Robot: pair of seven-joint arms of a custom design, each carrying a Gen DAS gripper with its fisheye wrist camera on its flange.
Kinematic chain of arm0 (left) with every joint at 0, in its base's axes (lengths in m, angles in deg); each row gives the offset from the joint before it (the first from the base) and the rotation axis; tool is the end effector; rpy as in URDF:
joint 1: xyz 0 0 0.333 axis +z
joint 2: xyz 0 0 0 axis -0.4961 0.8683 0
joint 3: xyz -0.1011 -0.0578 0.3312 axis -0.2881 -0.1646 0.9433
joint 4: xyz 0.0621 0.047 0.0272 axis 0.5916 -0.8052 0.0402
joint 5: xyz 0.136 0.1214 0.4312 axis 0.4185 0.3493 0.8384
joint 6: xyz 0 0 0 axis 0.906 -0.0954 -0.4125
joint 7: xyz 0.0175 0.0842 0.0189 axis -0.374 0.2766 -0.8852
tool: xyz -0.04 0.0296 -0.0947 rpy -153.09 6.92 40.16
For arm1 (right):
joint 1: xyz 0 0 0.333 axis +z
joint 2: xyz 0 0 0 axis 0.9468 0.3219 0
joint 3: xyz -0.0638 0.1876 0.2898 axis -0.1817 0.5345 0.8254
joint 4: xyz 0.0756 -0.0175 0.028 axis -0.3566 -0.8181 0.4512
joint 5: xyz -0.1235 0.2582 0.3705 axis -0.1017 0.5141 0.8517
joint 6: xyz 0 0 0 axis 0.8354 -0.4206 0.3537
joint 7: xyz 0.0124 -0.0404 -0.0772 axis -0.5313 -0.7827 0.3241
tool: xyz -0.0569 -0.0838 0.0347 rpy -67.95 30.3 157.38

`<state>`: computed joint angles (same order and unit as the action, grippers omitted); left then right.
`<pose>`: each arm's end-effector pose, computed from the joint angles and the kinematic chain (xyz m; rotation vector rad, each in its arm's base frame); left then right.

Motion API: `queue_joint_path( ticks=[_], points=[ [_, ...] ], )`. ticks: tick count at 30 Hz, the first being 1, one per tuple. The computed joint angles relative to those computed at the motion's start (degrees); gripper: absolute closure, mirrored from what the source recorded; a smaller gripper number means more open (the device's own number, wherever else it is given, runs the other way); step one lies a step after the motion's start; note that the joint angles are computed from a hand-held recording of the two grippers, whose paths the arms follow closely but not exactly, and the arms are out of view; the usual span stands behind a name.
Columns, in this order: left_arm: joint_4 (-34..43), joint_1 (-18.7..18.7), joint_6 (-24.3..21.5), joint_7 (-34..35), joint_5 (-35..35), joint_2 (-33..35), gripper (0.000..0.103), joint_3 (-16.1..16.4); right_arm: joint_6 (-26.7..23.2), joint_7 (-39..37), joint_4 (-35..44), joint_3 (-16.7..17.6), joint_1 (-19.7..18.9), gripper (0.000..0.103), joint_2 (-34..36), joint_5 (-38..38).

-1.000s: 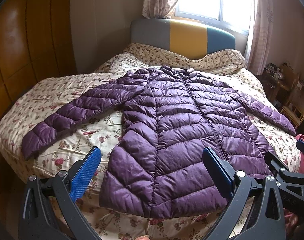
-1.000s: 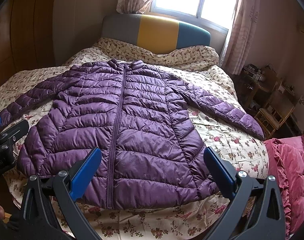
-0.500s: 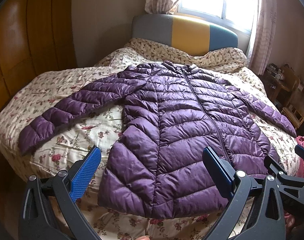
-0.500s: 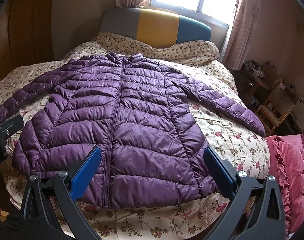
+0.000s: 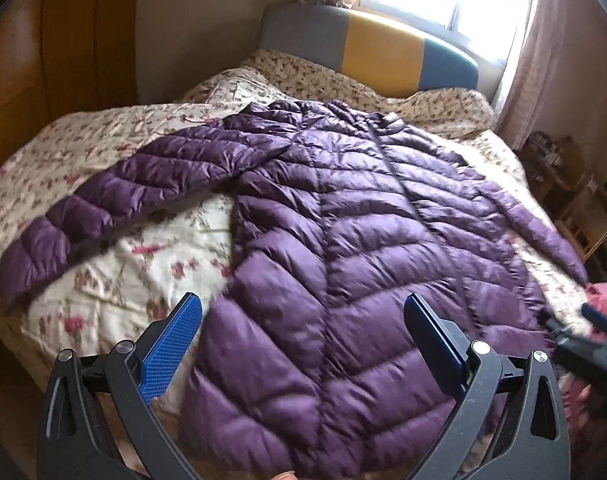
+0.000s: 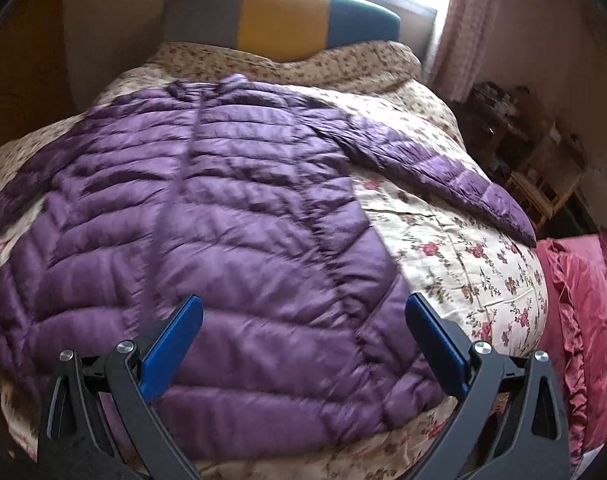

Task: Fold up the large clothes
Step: 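Grasp the purple jacket's sleeve cuff with the right gripper and lift it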

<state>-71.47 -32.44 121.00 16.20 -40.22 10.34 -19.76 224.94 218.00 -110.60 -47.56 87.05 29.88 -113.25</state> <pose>0.5909 -0.1799 0.5537 -1.8876 1.7333 -0.8295 0.5990 0.2332 0.5480 -1.7834 1.9665 -0.8105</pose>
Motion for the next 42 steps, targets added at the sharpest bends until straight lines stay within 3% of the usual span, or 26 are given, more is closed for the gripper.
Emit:
queue_joint_path(
  ticks=[2,4,11,14,25,30,34,35,37,40,42],
  points=[
    [2.8,0.3,-1.2,0.5,2.1,2.8,0.003,-0.1,-0.9,-0.6,1.6,-1.1,-1.0,0.021,1.6,1.3],
    [5.5,0.1,-2.4,0.5,4.2,5.5,0.003,0.5,-2.4,-1.0,3.8,-2.5,-2.3,0.024,3.9,2.8],
    [14.5,-2.4,-3.2,3.9,-0.2,14.6,0.003,4.2,-8.0,1.3,10.7,-7.3,-7.4,0.042,9.9,5.4],
    [18.1,-3.5,-3.1,3.0,0.1,17.6,0.003,5.8,-10.9,3.4,14.2,-9.1,-9.7,0.045,12.5,5.8],
    [31.4,-6.9,-6.6,1.3,2.8,28.1,0.003,9.8,-23.4,3.2,30.8,-13.1,-16.0,0.044,23.6,8.5],
    [36.7,-8.0,-8.4,2.8,3.0,32.1,0.003,10.9,-24.3,0.2,33.8,-12.7,-19.1,0.033,26.9,16.1],
    [41.9,-8.3,-10.3,4.8,2.4,35.9,0.003,11.2,-22.1,0.8,32.8,-12.4,-20.5,0.034,26.6,20.7],
    [42.9,-8.1,-10.7,5.5,1.6,36.7,0.003,11.0,-20.1,0.6,31.5,-12.1,-21.1,0.038,25.9,22.7],
    [45.0,-8.1,-11.8,5.8,0.8,38.3,0.003,11.4,-18.4,-0.3,31.2,-11.9,-21.5,0.060,25.8,24.2],
    [46.4,-8.4,-12.8,5.7,0.7,39.5,0.003,12.0,-20.4,-3.2,34.1,-11.8,-20.6,0.093,27.3,23.1],
    [45.7,-8.2,-12.4,6.2,0.3,39.3,0.003,11.9,-23.2,-3.6,37.0,-12.4,-18.9,0.095,28.9,19.9]
  ],
)
